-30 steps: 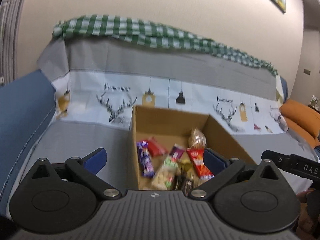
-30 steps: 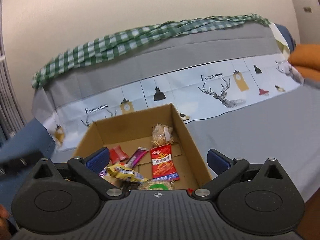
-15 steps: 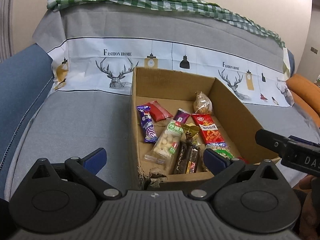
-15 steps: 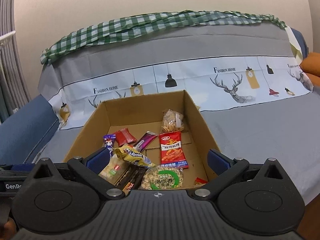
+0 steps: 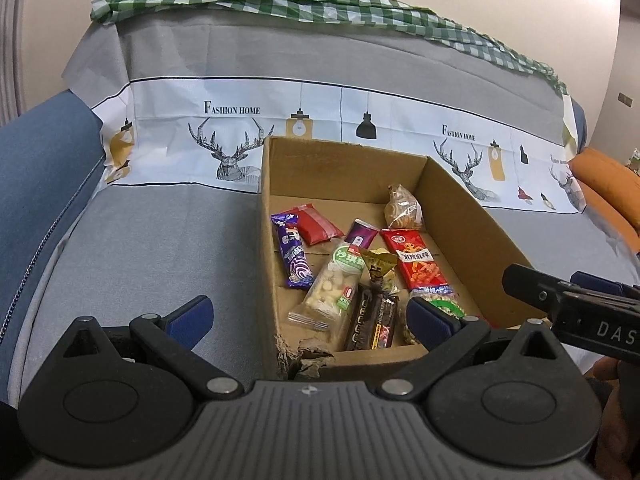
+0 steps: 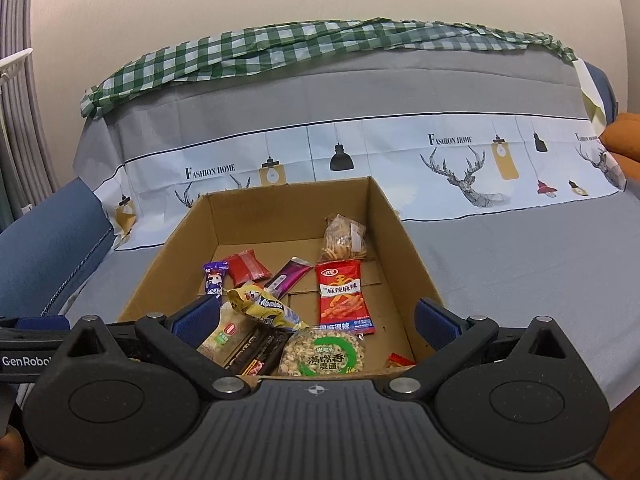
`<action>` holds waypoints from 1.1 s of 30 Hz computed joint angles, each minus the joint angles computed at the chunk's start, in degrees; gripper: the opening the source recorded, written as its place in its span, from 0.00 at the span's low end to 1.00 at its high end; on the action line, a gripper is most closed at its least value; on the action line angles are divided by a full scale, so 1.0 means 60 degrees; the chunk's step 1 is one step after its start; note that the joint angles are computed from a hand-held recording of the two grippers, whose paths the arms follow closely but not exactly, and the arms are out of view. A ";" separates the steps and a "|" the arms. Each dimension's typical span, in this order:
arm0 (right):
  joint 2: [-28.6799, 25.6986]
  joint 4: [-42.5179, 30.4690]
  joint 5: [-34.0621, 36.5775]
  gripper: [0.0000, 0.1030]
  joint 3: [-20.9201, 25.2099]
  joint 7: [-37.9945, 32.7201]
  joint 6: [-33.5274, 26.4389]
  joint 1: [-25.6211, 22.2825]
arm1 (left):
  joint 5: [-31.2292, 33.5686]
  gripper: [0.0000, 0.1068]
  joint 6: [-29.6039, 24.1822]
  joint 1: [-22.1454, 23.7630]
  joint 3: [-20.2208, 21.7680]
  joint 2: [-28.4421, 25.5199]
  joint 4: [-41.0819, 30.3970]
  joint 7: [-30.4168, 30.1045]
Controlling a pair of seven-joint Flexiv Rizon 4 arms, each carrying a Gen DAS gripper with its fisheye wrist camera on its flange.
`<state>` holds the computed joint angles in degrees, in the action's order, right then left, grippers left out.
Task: Organize snacks
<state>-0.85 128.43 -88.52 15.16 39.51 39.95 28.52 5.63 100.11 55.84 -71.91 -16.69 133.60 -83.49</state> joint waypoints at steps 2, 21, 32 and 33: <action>-0.0002 0.0003 0.0014 0.99 0.0005 -0.0051 -0.0006 0.0002 | 0.0003 0.96 0.0007 -0.0015 0.0007 0.0004 0.0002 -0.0003; -0.0027 -0.0015 0.0058 0.99 0.0009 -0.0144 -0.0033 0.0030 | 0.0050 0.96 0.0020 0.0010 -0.0029 -0.0033 0.0015 0.0003; -0.0035 -0.0024 0.0069 0.99 0.0003 -0.0181 -0.0028 0.0031 | 0.0254 0.96 0.0175 0.0002 0.0008 -0.0218 0.0017 0.0142; -0.0037 -0.0026 0.0069 0.99 0.0004 -0.0178 -0.0033 0.0032 | 0.0274 0.96 0.0165 0.0022 -0.0015 -0.0233 0.0013 0.0153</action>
<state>-1.07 128.27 -88.10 15.19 38.44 39.76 28.72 7.27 101.10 55.97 -71.99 -18.09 133.68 -82.57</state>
